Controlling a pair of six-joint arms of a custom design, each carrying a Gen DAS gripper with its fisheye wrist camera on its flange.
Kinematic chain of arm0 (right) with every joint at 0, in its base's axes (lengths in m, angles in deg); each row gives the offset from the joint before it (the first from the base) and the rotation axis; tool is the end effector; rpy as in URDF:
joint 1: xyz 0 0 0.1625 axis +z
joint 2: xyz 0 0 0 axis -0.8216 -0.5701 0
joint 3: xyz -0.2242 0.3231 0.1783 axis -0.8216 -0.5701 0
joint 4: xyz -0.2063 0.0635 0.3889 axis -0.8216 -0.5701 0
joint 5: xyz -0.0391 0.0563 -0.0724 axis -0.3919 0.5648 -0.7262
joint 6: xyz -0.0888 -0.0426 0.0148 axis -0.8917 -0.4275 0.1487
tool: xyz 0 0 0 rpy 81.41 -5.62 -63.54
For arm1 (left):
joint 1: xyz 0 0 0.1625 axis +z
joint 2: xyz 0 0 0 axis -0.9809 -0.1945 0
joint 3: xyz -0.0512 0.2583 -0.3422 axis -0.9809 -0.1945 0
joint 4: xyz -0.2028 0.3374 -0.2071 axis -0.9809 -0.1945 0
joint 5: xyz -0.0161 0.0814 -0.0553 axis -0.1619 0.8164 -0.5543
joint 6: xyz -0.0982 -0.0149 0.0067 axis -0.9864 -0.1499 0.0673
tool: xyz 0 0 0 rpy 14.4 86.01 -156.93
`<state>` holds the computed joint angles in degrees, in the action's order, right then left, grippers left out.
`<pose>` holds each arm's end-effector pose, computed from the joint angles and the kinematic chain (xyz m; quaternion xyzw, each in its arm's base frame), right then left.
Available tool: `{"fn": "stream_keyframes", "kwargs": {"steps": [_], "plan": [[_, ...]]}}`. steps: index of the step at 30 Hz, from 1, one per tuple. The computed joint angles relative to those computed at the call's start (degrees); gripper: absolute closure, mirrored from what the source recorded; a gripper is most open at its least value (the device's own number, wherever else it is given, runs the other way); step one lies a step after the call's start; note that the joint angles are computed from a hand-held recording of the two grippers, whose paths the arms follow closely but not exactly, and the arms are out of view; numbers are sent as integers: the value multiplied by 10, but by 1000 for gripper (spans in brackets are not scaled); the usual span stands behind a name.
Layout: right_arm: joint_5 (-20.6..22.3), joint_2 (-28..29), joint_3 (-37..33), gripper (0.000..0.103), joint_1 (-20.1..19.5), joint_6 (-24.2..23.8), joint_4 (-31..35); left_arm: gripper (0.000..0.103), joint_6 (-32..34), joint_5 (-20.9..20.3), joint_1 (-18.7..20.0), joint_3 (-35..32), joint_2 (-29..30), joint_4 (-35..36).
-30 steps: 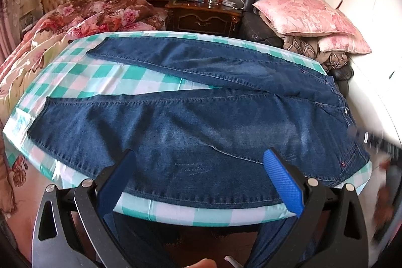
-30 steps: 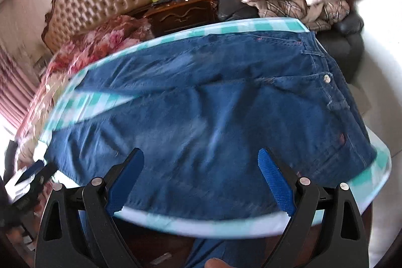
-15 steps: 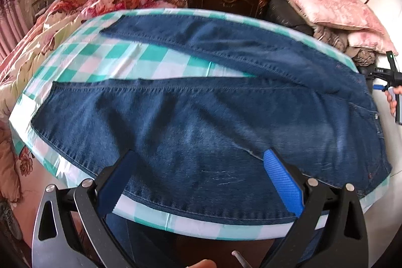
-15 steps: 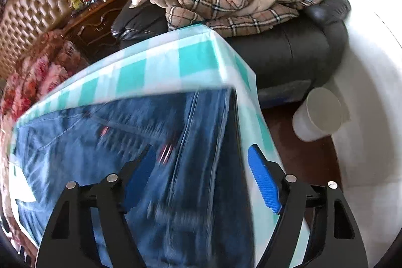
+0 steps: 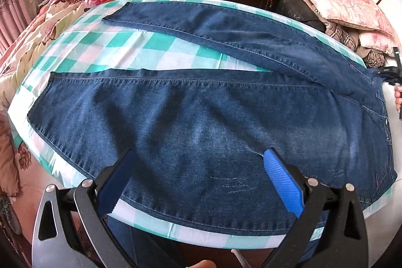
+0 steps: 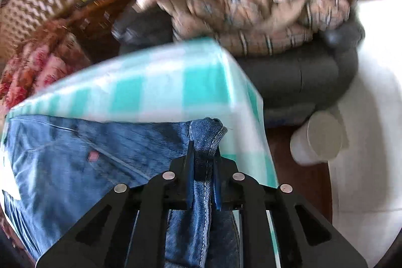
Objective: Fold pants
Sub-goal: 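Grasp the waistband corner of the blue jeans with the right gripper, then grasp the jeans leg hem with the left gripper while the right gripper holds the waistband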
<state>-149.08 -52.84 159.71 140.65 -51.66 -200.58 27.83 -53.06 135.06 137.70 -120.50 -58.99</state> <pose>0.0178 -0.5395 0.3348 -0.1681 -0.8399 0.3417 0.3867 -0.1468 -0.5790 0.1961 0.2075 0.9095 -0.1797 0.3122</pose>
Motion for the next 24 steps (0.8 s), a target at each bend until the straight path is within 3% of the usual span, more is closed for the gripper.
{"fn": "stream_keyframes", "kwargs": {"steps": [3,8,12,14,19,22,24], "plan": [[32,-33,40,89,55,-25,-63,2,0,-1,4,-3,-4,-5],[22,-54,104,90,184,-68,-141,2,17,-21,10,-13,-13,-28],[46,-76,181,90,265,-34,-185,2,20,-59,17,-21,-24,-41],[56,-82,229,90,298,8,-216,2,16,-103,30,-31,-27,-38],[62,-72,321,90,313,126,-290,6,12,-203,75,-90,5,-26],[76,-61,344,90,295,154,-325,19,-14,-274,113,-168,61,8],[85,-54,352,90,282,166,-344,24,-29,-294,130,-224,104,20]]}}
